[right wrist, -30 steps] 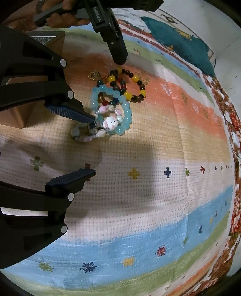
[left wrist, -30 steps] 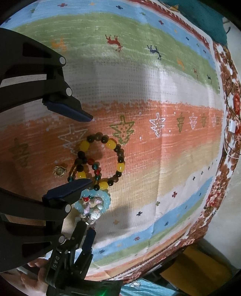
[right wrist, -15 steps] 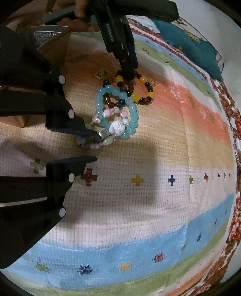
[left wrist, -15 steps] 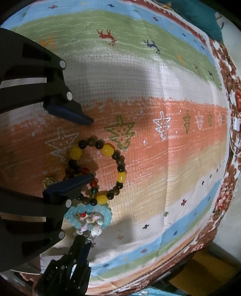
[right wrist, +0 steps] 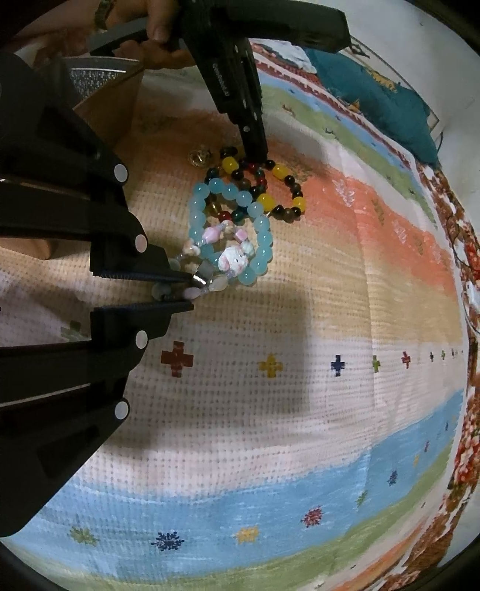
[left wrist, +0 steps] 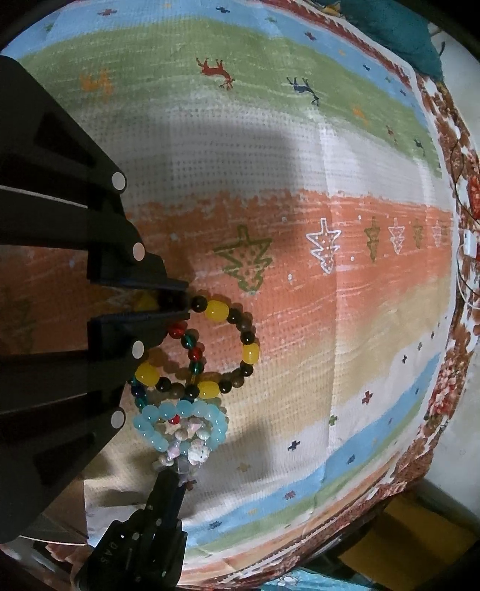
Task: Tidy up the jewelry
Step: 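Grasp the white bead bracelet with the right gripper while the left grasps the yellow-black bracelet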
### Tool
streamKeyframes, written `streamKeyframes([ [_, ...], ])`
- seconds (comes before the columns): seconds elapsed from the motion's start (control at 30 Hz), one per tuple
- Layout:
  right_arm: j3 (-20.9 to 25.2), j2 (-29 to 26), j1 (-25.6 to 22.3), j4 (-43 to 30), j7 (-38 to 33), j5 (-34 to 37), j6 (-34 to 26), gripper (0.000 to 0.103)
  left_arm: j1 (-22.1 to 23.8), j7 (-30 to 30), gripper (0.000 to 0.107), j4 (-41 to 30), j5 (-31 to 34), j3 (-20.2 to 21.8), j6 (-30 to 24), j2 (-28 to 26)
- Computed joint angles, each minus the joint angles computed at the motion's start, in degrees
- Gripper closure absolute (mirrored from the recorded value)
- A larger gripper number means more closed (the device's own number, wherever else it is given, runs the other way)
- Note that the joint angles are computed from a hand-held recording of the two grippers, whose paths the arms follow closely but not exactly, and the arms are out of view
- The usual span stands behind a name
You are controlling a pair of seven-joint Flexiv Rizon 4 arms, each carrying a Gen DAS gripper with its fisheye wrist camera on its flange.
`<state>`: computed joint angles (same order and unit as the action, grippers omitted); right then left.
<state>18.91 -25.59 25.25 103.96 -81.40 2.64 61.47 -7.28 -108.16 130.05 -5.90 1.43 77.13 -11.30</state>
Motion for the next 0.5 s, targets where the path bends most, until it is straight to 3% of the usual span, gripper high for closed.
streamKeyframes([
  [0.5, 0.3, 3.1, 0.0, 2.3, -0.8, -0.5, 6.1, 0.096, -0.4, 1.7, 0.098, 2.2, -2.5, -1.4, 3.9, 4.8],
])
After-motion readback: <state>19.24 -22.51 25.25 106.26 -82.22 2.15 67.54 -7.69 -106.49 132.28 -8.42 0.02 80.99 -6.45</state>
